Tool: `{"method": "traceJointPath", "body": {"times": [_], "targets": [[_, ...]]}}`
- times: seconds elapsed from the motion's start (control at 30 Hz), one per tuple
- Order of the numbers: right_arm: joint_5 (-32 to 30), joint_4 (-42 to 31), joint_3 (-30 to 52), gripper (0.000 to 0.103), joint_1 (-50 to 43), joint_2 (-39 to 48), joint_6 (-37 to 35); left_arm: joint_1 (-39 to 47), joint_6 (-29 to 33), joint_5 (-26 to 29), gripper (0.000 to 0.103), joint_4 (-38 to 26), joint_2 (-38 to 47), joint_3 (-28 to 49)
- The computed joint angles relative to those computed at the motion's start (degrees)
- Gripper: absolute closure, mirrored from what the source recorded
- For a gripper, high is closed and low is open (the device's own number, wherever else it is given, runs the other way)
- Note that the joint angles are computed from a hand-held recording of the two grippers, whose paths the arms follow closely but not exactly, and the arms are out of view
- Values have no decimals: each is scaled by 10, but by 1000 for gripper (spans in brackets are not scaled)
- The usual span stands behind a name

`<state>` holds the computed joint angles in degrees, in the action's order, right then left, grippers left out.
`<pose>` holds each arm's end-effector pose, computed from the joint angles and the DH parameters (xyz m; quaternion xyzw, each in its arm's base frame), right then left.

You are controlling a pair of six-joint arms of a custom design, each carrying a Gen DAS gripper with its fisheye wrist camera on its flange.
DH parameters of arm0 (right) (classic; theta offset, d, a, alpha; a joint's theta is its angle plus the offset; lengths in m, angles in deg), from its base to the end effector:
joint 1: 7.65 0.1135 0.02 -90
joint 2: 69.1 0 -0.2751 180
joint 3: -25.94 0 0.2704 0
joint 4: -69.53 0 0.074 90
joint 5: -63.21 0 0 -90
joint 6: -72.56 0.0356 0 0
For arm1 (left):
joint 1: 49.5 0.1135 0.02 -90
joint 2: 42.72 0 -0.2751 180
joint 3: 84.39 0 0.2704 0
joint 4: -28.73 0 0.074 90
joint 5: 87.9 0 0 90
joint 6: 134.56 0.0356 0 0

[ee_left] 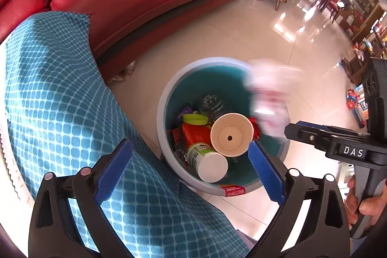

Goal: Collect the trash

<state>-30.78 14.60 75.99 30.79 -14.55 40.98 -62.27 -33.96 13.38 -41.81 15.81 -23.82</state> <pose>0.1439 0.1174 0.2221 0.1582 0.9510 0.2194 0.1497 0.1804 -0.0480 0.2564 0.2160 0.9537 -0.1001 0.1838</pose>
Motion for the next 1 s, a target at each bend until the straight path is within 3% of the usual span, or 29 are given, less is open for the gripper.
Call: {"method": "traceJointPath", "body": {"times": [0.17, 0.67, 1.0], "targets": [[22, -22, 17, 30, 24, -8, 14, 5, -6, -4, 6, -25, -26, -2], [108, -116, 66, 8, 175, -35, 108, 74, 39, 4, 6, -144, -149, 6], [188, -211, 151, 7, 318, 19, 166, 160, 107, 22, 4, -232, -203, 47]]}}
